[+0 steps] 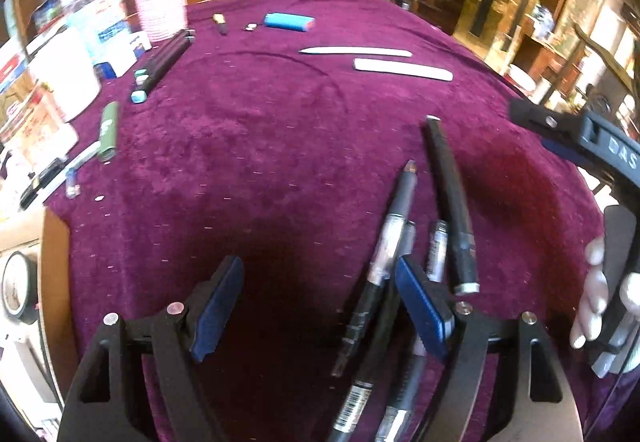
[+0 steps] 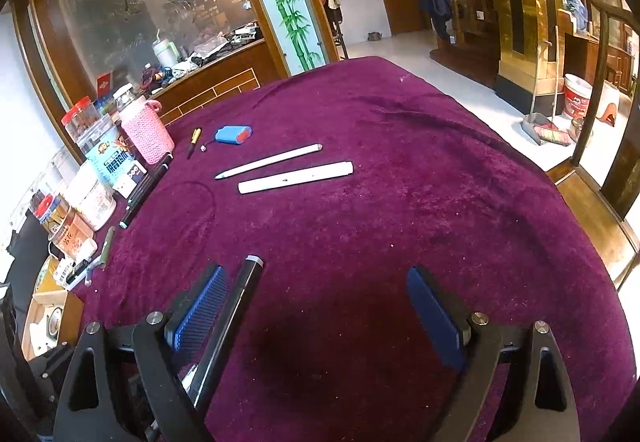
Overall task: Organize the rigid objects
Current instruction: 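Grasp a clear ballpoint pen with the left tool while the right tool grasps a black marker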
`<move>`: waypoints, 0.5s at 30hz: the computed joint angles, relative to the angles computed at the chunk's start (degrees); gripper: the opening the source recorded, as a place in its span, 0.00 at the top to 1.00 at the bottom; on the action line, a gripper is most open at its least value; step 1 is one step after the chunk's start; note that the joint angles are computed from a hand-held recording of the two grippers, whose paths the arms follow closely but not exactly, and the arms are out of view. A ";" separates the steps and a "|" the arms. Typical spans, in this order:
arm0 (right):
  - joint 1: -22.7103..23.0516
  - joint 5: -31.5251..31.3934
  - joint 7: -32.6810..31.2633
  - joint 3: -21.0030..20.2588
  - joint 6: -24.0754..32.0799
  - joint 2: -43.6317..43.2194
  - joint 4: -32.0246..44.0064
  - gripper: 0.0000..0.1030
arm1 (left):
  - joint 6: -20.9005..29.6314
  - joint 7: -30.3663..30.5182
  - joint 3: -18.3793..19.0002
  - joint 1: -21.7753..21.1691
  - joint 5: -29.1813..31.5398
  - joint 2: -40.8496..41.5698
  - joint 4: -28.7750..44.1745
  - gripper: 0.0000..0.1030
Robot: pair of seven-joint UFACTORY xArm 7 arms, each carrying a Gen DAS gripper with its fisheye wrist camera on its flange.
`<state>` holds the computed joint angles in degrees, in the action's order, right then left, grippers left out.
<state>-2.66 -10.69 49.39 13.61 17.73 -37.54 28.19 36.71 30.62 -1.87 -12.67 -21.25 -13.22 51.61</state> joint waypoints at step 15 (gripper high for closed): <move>1.41 0.64 -0.88 -1.02 1.04 1.37 0.45 0.10 | -9.44 -11.19 -4.34 -0.06 20.37 0.75 -2.34 0.28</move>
<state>-1.25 -10.05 48.51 12.59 18.77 -36.17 28.64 27.27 19.43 -6.20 -12.73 -0.87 -12.47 49.27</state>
